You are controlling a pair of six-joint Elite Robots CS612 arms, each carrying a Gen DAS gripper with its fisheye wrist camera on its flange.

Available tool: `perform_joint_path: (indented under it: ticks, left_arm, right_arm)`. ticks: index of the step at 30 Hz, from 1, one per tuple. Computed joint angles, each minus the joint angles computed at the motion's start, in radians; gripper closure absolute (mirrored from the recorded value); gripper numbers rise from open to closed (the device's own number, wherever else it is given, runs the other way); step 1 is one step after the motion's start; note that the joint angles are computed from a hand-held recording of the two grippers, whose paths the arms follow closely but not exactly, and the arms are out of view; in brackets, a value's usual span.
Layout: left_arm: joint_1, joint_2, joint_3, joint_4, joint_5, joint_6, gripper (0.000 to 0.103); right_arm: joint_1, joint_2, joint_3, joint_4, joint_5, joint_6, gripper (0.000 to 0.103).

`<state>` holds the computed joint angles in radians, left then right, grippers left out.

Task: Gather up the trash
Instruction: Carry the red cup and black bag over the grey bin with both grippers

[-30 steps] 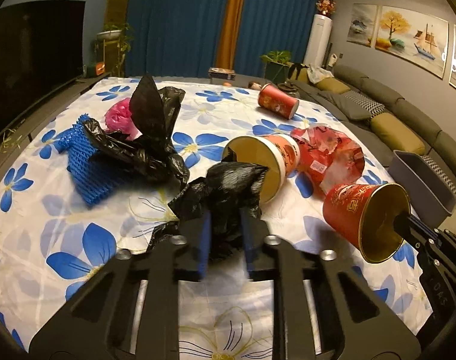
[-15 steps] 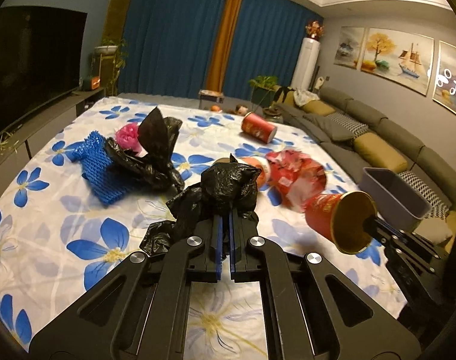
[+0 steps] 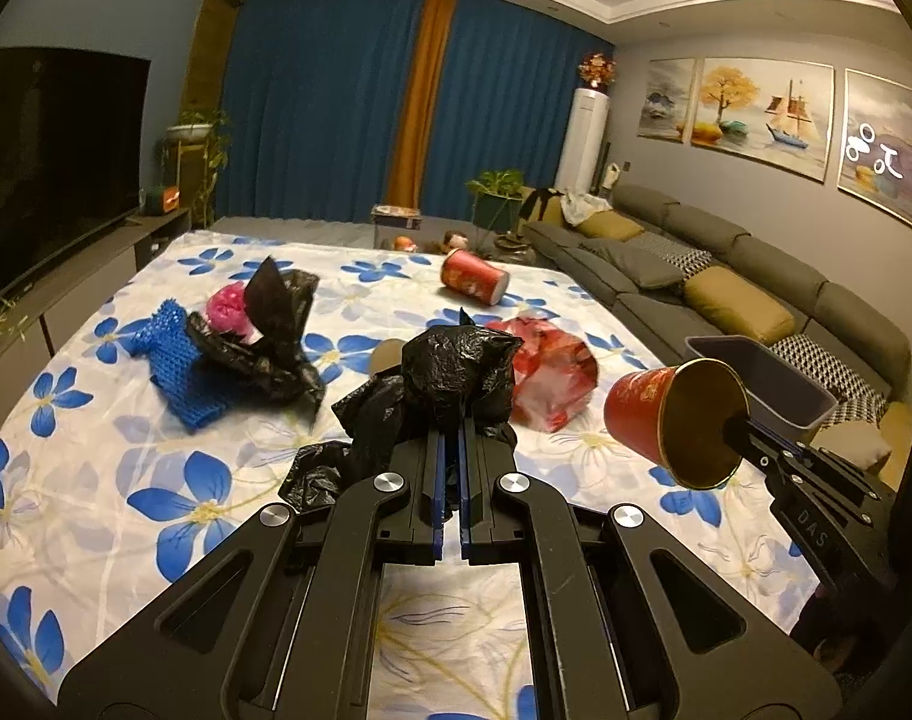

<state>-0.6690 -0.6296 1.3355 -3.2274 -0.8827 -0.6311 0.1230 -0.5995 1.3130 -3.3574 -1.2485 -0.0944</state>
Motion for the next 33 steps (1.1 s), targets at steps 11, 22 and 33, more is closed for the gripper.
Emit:
perform_joint_path:
  ticks: [11, 22, 33]
  left_arm:
    - [-0.017, 0.040, -0.098, 0.000, -0.024, 0.094, 0.101]
    - [-0.021, 0.110, -0.269, 0.007, -0.090, 0.227, 0.101]
    - [-0.030, 0.283, -0.646, 0.110, -0.201, 0.376, 0.101]
  right_arm:
    - [-0.026, -0.009, 0.013, -0.042, 0.005, 0.033, 0.099]
    - [-0.066, -0.005, -0.012, -0.093, -0.031, 0.092, 0.099]
    - [-0.120, 0.012, -0.059, -0.133, -0.157, 0.181, 0.099]
